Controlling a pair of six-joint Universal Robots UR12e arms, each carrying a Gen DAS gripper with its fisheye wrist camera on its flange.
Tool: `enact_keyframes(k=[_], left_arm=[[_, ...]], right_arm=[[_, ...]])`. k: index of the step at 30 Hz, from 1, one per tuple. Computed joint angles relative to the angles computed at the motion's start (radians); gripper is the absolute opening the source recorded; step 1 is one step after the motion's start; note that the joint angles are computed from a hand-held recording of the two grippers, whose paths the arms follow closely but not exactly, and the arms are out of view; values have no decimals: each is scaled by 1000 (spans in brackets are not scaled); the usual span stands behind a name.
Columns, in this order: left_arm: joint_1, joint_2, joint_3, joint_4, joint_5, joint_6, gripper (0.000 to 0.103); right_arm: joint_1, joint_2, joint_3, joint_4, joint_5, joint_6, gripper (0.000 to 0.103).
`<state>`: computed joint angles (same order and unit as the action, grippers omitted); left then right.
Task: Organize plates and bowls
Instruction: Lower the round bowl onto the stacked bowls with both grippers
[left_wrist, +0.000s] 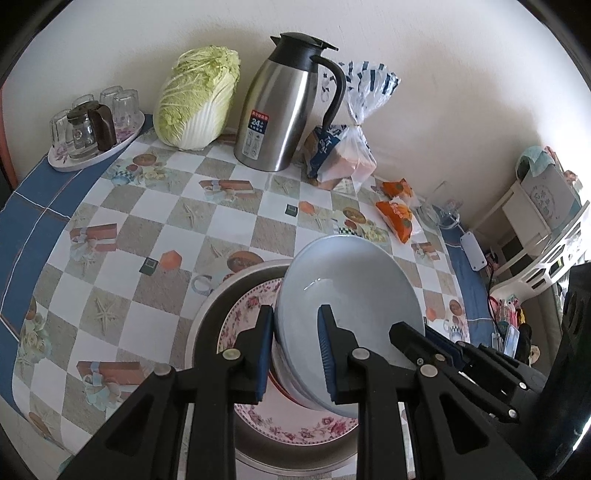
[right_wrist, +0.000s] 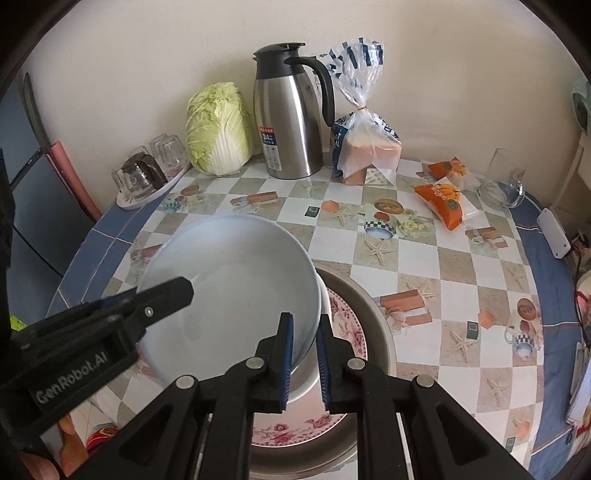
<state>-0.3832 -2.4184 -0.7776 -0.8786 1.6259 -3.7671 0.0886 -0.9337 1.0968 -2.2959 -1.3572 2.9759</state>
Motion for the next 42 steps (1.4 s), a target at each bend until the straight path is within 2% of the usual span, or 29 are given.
enact_keyframes(k=[21,42], left_arm=[[1,-4,1,-17,-24,-8,23],[8,12,-32,42,-46,-27,23]], right_arm=[[0,0,0,14,-11,-10,15],[-6,6,-7,18,11,-7,16]])
